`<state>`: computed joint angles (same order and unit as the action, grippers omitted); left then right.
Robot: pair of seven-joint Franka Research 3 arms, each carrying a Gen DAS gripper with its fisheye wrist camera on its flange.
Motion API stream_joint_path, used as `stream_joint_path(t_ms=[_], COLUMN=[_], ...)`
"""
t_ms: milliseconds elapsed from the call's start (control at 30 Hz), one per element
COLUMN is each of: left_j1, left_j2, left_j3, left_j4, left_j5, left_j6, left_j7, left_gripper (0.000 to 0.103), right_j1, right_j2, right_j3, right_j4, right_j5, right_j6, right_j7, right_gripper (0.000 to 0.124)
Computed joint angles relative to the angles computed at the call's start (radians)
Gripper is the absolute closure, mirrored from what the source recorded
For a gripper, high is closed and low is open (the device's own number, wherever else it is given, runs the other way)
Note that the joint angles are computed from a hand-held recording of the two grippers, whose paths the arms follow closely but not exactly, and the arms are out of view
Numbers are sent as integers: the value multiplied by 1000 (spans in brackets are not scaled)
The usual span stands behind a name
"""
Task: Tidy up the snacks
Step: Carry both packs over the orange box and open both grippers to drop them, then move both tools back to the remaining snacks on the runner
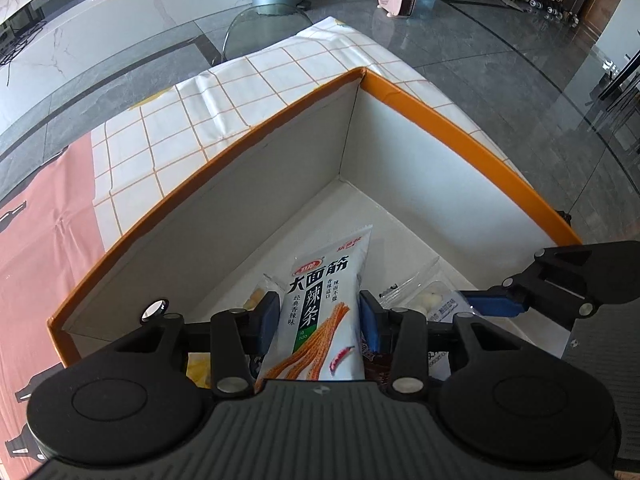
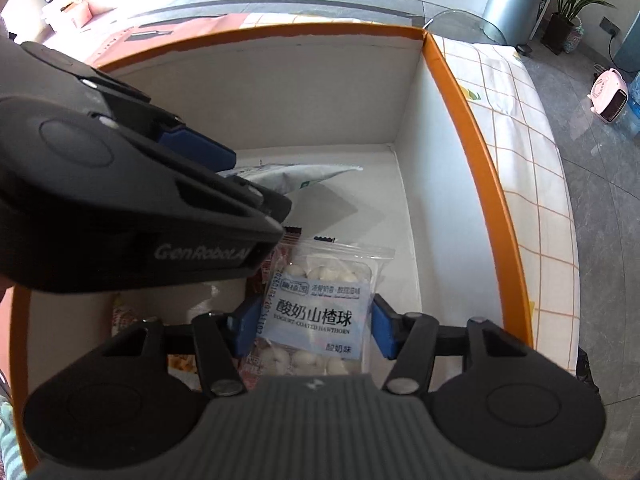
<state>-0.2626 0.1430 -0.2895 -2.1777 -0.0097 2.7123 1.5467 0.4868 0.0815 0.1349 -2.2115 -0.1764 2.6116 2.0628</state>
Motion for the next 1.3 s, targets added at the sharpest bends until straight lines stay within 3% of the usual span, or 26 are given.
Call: stream_joint_path(t_ms=[300, 667, 1000, 1300], left_j1=[-5, -21, -97, -169], left_j2=[-10, -149, -359, -583], left_j3=[-1, 9, 85, 186], left_j4=[-11, -113, -266, -448], left_j5=[20, -146, -232, -243], left_j6=[4, 24, 39, 87], left_j7=[8, 131, 198, 208], left_gripper=[46, 34, 29, 26], right_j1=[7, 15, 31, 45], right_j2=[15, -54, -148, -223], right_j3=[0, 20, 80, 144], right_j4=[25, 0, -13, -36], right_j5=[24, -11, -121, -191], right_j6=[-38, -79, -156, -162], right_j7=[9, 105, 251, 403], right_gripper=[64, 60, 51, 50])
